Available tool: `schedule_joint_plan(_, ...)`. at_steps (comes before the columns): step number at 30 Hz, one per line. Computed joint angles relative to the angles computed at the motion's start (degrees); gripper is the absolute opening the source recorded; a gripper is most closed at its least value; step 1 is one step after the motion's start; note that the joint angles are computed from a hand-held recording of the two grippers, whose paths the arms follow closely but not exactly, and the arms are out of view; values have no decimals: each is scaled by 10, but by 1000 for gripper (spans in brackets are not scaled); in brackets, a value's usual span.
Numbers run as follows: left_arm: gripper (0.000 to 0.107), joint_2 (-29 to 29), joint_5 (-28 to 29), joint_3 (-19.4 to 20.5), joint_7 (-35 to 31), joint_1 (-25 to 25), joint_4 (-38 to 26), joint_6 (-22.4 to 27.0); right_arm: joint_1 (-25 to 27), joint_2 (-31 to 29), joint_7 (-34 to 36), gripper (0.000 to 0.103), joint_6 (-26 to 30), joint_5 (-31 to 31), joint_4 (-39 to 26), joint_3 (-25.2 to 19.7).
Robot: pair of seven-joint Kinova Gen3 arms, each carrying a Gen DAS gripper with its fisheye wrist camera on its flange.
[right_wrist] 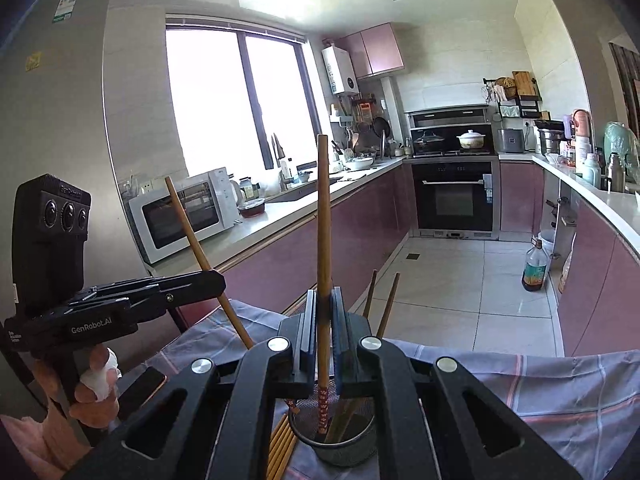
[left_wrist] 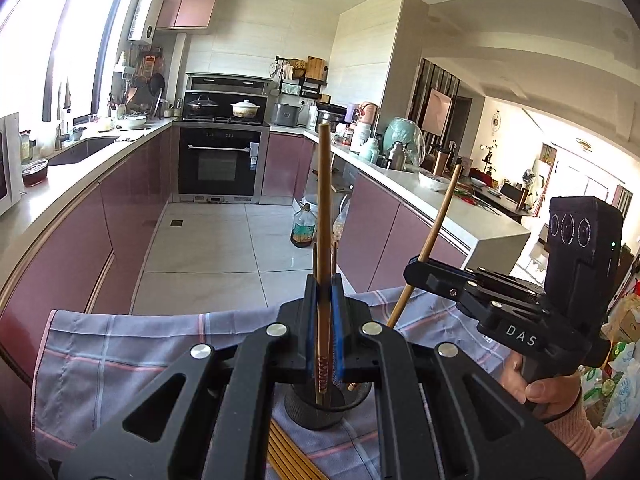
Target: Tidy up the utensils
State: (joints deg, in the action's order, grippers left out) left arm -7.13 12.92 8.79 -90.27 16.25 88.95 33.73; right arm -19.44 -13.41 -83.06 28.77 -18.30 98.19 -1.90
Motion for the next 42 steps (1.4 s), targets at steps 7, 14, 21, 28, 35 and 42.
schedule_joint_plan(7,7,46,-39,19,17,8,-30,51,12,32,-14,5,37,15,-15,-12)
schedule_joint_plan(14,7,88,-26,14,-8,10,-56,94,25,62,-30,6,89,25,-37,-24)
schedule_joint_plan(21,7,134,-39,12,-6,11,-90,124,39,93,-47,6,135,30,-65,-30)
schedule_joint_plan(28,8,155,-27,8,-12,3,-98,124,46,103,-57,8,138,30,-71,-33)
schedule_joint_plan(35,9,163,-5,7,-17,-8,-90,118,45,106,-79,14,127,45,-71,-39)
schedule_joint_plan(42,9,145,16,6,-28,-18,-51,87,45,102,-74,17,111,40,-62,-36)
